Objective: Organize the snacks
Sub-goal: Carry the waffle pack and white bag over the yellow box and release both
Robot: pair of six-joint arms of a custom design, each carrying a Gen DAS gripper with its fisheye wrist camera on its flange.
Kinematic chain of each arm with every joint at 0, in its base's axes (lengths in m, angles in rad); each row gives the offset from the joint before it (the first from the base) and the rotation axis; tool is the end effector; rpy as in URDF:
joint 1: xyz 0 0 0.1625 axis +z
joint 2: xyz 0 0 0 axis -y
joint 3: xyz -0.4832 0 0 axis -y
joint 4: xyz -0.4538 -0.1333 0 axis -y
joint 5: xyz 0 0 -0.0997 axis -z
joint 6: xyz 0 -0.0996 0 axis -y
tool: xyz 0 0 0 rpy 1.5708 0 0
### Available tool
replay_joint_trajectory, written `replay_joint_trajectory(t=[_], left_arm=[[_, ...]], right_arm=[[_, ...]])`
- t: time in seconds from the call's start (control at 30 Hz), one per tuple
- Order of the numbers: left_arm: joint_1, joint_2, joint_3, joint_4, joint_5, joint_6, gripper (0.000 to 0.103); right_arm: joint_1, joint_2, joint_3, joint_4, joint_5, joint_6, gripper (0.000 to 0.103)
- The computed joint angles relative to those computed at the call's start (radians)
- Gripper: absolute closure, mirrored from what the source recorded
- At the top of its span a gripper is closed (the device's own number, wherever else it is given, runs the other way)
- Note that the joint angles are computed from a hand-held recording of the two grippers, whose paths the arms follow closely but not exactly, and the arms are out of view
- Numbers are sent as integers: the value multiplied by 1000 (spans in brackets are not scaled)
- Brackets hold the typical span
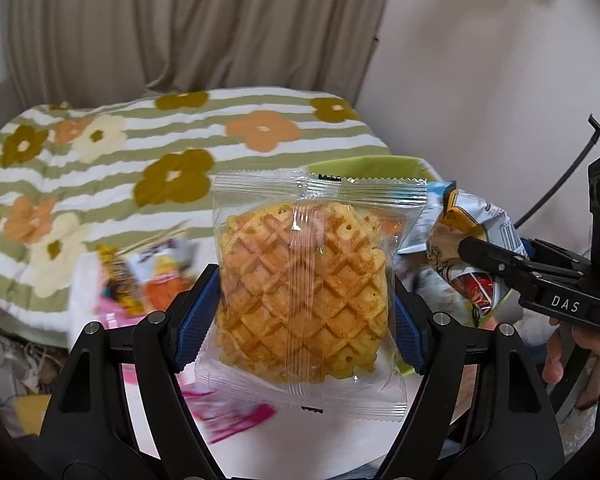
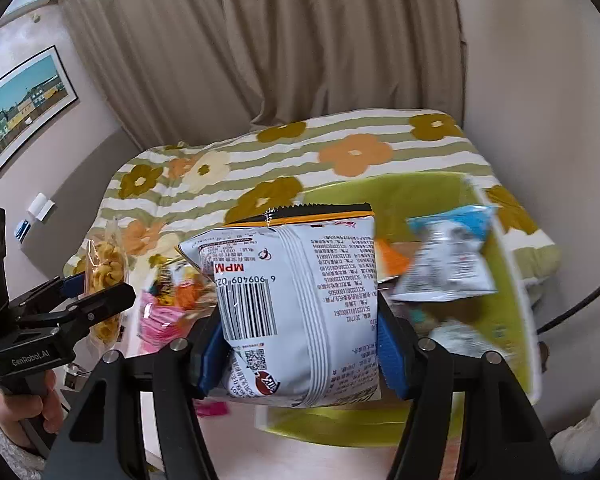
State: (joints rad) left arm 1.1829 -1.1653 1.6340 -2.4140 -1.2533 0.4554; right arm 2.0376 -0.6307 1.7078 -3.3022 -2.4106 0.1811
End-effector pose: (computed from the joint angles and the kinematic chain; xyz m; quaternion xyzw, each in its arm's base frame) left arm -0.1212 -0.7314 0.3499 0.3702 0.8972 -0.1785 0.1614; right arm 0.3790 -0.6207 0.0558 -0.0066 -0.8745 0.4011 0.2726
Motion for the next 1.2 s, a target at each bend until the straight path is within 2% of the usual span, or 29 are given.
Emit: replay_joint_trajectory(t=[0.23, 0.5, 0.63, 0.7, 0.83, 1.1, 1.2], left_arm=[[-71, 56, 64, -38, 22, -81, 28], [-107, 118, 123, -8, 102, -181, 28], [-113, 138, 129, -13, 151, -189, 23], [-111, 152, 113, 6, 171, -189, 10], [-105, 151, 103, 11, 199, -182, 9], [-84, 97, 99, 25, 180, -182, 9], [-86, 88, 97, 1, 199, -160, 9]], right_arm=[[-57, -116, 148, -69, 45, -41, 44], [-128, -205, 258, -52, 137, -29, 44], [-154, -214, 279, -55, 179, -11, 44], [-160, -212, 283, -63, 190, -2, 44], [-169, -213, 289, -71, 199, 6, 44], [-159, -204, 275, -63, 181, 7, 43], [-150, -192, 254, -52, 177, -3, 43]])
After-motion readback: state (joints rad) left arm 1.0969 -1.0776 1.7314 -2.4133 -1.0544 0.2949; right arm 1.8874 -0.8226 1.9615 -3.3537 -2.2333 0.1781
